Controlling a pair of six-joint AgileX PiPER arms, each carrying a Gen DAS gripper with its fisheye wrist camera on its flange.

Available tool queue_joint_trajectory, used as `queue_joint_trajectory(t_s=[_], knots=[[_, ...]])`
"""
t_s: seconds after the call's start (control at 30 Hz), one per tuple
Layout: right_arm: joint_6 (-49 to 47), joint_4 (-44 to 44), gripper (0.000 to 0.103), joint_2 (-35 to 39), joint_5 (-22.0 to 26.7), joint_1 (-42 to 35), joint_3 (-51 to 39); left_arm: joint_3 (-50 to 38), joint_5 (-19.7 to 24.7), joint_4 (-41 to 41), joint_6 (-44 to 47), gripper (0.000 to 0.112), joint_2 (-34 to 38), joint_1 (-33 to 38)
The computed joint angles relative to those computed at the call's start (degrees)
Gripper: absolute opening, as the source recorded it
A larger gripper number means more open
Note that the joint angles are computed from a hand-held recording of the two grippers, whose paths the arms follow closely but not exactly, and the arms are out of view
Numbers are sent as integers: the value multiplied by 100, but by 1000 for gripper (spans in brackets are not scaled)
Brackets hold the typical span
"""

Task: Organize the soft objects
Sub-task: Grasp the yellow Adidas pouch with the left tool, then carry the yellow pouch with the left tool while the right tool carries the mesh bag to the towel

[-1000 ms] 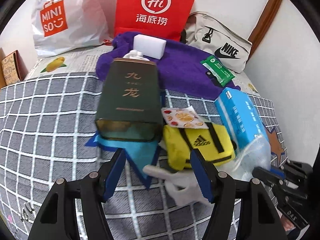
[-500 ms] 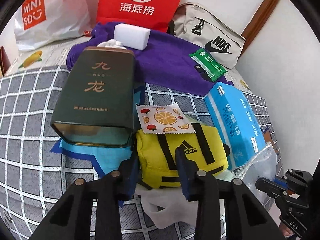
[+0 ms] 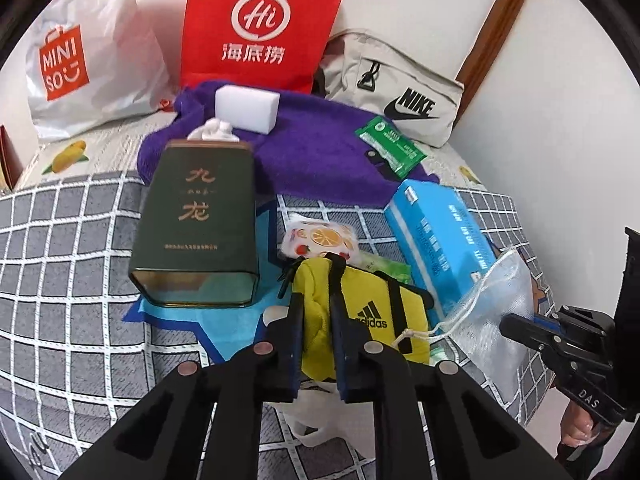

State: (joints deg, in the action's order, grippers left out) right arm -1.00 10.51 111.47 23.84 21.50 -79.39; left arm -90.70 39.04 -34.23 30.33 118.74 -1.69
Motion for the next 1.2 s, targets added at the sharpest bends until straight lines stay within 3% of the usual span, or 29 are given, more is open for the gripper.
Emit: queue_joint_trajectory(t_s=[0.67, 0.97, 1.2], knots=[[1048, -1026, 6, -362, -145, -1, 26, 541, -270, 26, 8, 12, -938, 237], [1052, -1130, 6, -72, 69, -186, -674, -26, -194, 326, -336, 12, -730, 273], [903, -1240, 6, 525, 496, -314, -1845, -875, -65, 928, -898, 12, -238, 245]])
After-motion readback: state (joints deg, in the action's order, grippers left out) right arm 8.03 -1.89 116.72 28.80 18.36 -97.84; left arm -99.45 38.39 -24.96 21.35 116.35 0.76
